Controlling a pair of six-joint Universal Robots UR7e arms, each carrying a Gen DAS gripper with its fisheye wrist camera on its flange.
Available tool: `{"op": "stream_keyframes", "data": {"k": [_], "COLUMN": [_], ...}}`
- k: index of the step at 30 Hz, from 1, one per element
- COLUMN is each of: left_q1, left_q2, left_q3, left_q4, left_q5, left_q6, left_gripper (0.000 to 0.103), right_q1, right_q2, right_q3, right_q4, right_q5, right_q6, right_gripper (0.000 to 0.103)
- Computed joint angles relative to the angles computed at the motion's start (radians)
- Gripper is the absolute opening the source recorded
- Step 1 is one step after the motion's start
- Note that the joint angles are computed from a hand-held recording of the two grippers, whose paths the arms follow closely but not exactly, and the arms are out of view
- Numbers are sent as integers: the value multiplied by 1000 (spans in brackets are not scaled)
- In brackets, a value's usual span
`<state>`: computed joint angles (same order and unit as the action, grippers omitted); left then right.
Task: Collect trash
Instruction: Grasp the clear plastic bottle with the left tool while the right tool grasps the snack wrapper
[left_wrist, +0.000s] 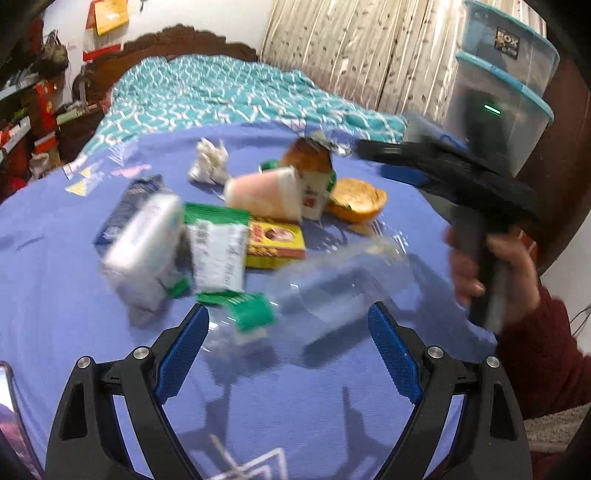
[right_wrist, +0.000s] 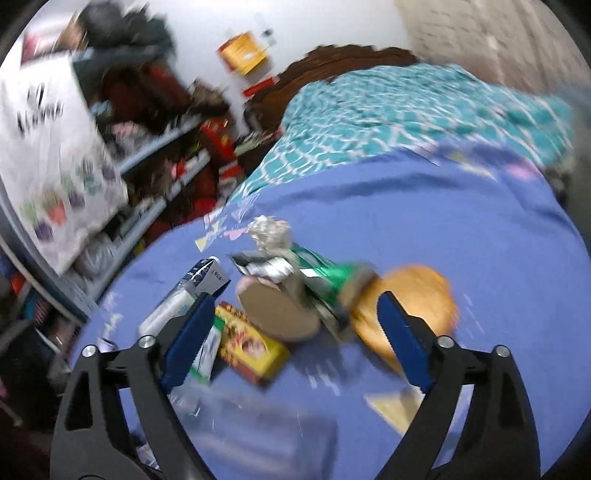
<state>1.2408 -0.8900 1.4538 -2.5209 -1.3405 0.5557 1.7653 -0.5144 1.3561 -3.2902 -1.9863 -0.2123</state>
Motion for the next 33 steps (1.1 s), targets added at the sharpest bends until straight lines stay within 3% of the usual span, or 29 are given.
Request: {"op": "stream_keyframes", "data": {"k": [2, 3, 4, 6, 8, 12, 14, 16, 20, 22, 26, 27, 29, 30, 33], "left_q1": [-4, -3, -6, -12, -23, -39, -44, -48, -55, -57, -66, -69, -74, -77, -82], "left_q2": [7, 9, 20, 33, 58, 116, 150, 169, 189, 201, 211, 211, 200, 195, 181], "left_q3": [-4, 2, -10, -19, -34, -68, -100, -106, -76, -80, -70, -73, -74, -66, -52], "left_q4": [-34, -49, -47, -33, -23, -2, 50, 51, -24, -31, -63, -53, -18, -16, -6], "left_q5": [10, 5, -1, -3, -13, 2, 24, 53, 126, 164, 209, 211, 207, 208, 214], "left_q6": [26, 39, 62, 102, 169, 295, 332, 360, 456, 461, 431, 418, 371, 352, 279], "left_gripper": [94, 94, 94, 94, 94, 94, 94, 94, 94, 94, 91, 86, 79, 77, 73], "right_q1": [8, 9, 8, 19, 26, 64, 64, 37, -85, -129, -164, -166, -148, -133, -102], "right_q2": [60, 83, 86, 95, 34, -91, -157, -255, -393, -413, -405, -395, -372, -353, -312], "right_q3": [-123, -167, -177, -185, -73, 162, 265, 415, 657, 721, 760, 753, 729, 712, 675], "right_q4": [115, 161, 183, 180, 49, -228, -281, -311, -354, -372, -351, -341, -341, -366, -465], "right_q5": [-44, -55, -53, -82, -33, -23, -5, 62, 311, 362, 293, 249, 124, 43, -107], "right_q6": [-33, -51, -65, -82, -99, -115, -61, 73, 337, 399, 487, 497, 504, 512, 494], "right_gripper": [90, 83, 44, 46, 46, 46, 47, 47, 48, 49, 50, 53, 85, 91, 93]}}
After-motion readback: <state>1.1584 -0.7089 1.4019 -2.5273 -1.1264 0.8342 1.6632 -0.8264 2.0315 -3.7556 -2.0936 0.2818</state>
